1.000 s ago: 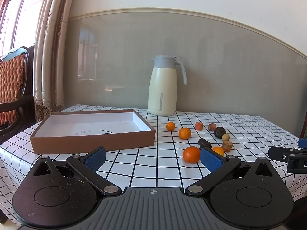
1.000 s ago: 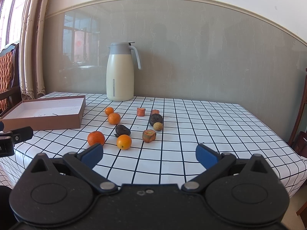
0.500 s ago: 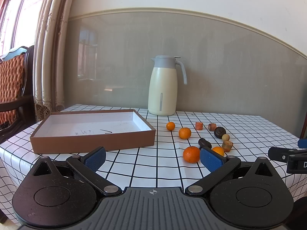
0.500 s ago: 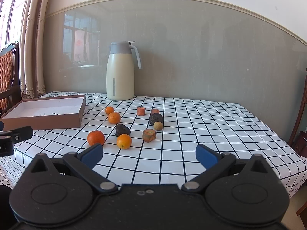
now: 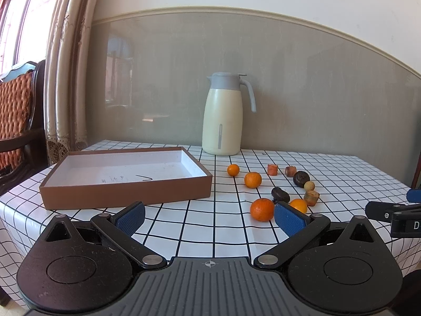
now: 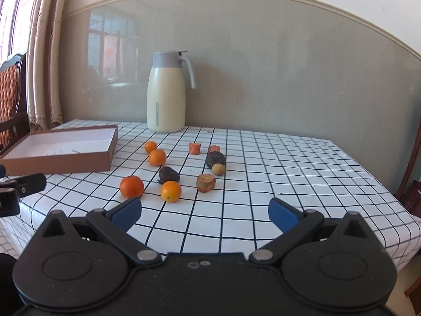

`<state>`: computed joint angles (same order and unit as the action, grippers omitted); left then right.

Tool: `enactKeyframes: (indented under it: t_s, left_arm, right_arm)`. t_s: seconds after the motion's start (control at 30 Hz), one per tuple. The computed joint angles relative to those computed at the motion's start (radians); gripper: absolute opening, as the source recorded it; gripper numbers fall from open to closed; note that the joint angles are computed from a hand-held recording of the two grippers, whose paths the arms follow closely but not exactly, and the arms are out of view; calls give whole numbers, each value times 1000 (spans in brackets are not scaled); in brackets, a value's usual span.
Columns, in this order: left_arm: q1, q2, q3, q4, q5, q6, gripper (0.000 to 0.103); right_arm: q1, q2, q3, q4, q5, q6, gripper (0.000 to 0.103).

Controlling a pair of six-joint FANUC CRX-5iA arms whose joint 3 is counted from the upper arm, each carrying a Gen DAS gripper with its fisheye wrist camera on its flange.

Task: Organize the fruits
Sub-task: 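Reach the left gripper to the large orange and close on it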

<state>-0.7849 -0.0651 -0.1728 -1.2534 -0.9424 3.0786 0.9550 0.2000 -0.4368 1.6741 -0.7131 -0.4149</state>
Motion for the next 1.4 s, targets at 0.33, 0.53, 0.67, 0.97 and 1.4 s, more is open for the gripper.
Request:
enactKeyframes:
  t_s: [0.33, 0.53, 0.67, 0.97, 1.4]
  left_arm:
    - [108, 102, 84, 90, 175, -147, 103]
    - [180, 155, 120, 196, 253, -237, 76]
    - [218, 201, 147, 255, 317, -304, 76]
    - [297, 278, 202, 397, 409, -461, 66]
    - [461, 281, 109, 794, 649, -803, 41]
  right_arm:
    - [-81, 89, 98, -27, 102, 131, 85]
    - [-138, 107, 103, 9, 197, 111, 72]
    - [-162, 127, 118, 51, 259, 128, 68]
    - [-203, 192, 197, -11, 393, 221, 44]
    - [-329, 243, 288, 288, 624, -35, 36]
